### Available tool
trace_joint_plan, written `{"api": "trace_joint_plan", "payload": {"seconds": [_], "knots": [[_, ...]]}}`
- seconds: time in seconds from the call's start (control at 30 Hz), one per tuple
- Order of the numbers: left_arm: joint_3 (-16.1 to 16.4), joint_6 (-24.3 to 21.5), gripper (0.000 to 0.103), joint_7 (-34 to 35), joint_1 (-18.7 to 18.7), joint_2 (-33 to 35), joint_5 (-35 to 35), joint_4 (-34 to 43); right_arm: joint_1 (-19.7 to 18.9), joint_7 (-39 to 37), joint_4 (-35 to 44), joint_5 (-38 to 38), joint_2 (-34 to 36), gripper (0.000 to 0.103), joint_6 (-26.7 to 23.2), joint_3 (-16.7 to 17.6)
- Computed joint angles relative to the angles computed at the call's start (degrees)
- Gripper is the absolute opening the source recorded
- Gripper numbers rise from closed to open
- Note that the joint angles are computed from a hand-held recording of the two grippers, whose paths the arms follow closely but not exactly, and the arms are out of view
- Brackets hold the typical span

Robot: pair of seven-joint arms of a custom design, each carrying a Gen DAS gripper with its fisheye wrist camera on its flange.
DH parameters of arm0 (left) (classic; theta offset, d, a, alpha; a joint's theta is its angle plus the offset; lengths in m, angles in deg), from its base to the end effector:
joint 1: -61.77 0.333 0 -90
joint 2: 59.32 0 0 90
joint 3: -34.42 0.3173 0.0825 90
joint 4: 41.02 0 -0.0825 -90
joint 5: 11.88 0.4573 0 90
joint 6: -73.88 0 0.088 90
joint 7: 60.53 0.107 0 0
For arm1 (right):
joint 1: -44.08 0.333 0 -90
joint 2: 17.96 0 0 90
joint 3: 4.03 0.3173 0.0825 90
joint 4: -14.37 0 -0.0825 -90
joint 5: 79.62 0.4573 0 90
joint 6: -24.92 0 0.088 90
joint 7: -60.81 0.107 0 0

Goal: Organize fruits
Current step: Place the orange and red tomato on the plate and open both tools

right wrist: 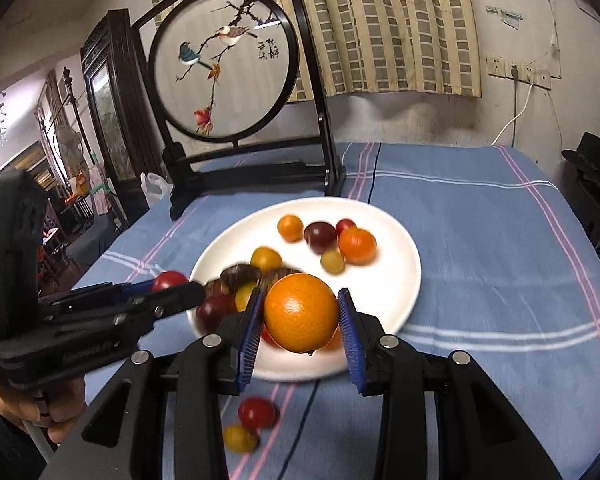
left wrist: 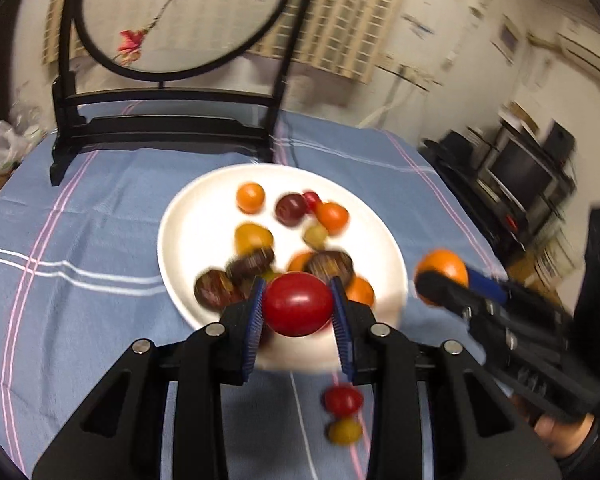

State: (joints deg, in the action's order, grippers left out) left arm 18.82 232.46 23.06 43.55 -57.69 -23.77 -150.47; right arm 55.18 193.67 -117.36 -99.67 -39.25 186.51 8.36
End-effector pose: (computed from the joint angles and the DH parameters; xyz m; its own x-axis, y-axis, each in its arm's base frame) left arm 0.5755 -0.3728 0.5527 -0.4051 -0.8708 0.2787 -0.7142 0.1111 -0.6911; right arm 0.5015 0.2479 0.5683 0.0552 -0.9815 -0.1834 -0.6228 0.1097 -0.7746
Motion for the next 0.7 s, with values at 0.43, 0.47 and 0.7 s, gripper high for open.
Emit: {"api": "trace_joint_plan", "payload": {"seconds": [0.43, 0.47, 0.7], "knots": [[3.4, -3.4, 0.039, -18.3, -3.6, 11.7, 24.5, 14.4, 2.1, -2.2, 1.0, 11.6, 7.2, 0.065, 4.9, -5.8], [3.0, -2.9, 0.046, -18.0, -3.2, 11.2, 24.0, 13.7, 2.5, -3.2, 0.8, 12.4, 7.0, 0.065, 5.2, -6.1], [1.9, -0.4, 0.059, -18.6, -1.4, 4.1, 22.1, 4.5, 1.5, -2.8, -0.8, 11.6, 4.2, 0.067, 4.1, -4.4]]}}
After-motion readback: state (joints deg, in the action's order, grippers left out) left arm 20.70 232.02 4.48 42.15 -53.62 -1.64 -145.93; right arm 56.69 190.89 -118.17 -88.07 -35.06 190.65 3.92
